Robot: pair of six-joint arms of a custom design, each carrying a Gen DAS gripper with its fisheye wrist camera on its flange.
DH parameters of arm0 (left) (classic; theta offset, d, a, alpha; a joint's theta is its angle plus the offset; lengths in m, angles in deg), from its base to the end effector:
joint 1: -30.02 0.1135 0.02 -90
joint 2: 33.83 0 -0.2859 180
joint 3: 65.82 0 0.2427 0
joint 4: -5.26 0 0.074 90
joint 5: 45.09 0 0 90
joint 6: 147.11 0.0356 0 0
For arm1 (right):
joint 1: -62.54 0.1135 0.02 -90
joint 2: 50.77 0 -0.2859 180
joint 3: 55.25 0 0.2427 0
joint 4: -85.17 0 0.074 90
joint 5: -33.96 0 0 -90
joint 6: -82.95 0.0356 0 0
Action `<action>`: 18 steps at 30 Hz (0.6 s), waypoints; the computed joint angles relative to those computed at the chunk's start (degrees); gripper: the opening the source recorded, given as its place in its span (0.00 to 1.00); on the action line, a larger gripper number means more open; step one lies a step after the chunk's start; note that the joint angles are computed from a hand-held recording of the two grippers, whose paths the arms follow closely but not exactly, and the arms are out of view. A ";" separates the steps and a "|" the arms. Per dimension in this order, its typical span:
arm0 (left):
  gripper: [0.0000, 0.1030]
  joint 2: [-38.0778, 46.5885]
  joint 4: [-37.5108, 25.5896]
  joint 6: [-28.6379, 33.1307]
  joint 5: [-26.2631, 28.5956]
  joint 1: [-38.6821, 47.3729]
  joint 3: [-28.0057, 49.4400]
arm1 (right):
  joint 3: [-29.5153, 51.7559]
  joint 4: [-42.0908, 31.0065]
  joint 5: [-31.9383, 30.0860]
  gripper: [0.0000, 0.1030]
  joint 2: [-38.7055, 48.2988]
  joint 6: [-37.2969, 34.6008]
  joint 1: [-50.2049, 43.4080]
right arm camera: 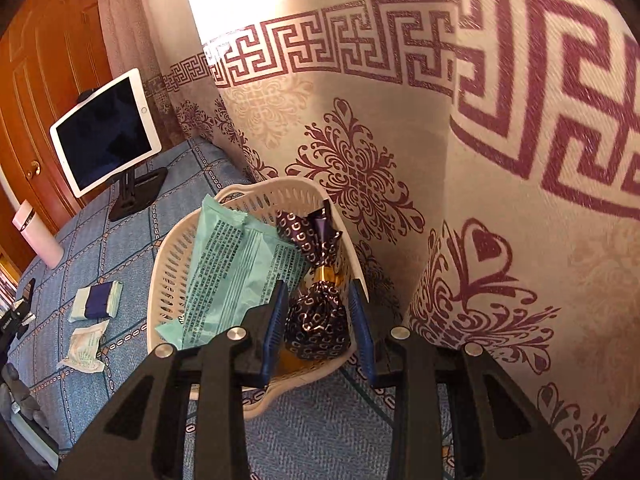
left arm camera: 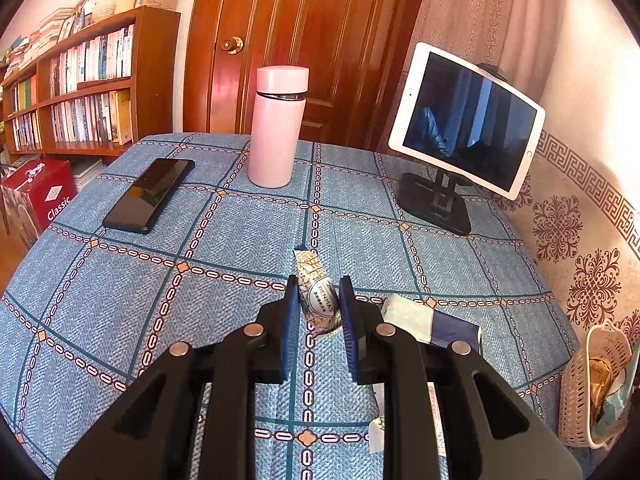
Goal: Organize snacks
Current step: 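Open the right gripper to drop the purple candy into the basket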
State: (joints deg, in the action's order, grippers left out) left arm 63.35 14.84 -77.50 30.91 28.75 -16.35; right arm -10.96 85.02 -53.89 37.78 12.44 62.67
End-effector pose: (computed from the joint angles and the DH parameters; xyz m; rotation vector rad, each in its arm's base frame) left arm 0.3045 0.0019 0.1506 -0.4972 2.1574 0.0646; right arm 0.2649 -0.0007 0.1532 0.4132 2.3120 0.1247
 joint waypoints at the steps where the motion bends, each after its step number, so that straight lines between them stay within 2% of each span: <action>1: 0.20 0.15 0.16 0.14 -0.17 -0.13 -0.07 | -0.72 0.52 -0.47 0.31 -0.52 -0.15 -0.57; 10: 0.20 2.01 0.83 1.60 -3.07 -1.51 0.64 | -7.99 5.31 0.73 0.31 -8.76 -2.11 0.60; 14: 0.20 2.23 1.51 2.14 -3.80 -0.69 0.42 | -7.59 8.07 1.61 0.31 -8.33 -3.64 6.37; 18: 0.20 2.18 2.22 2.01 -2.95 0.10 0.05 | -5.07 10.90 -0.94 0.31 -3.43 -4.07 11.50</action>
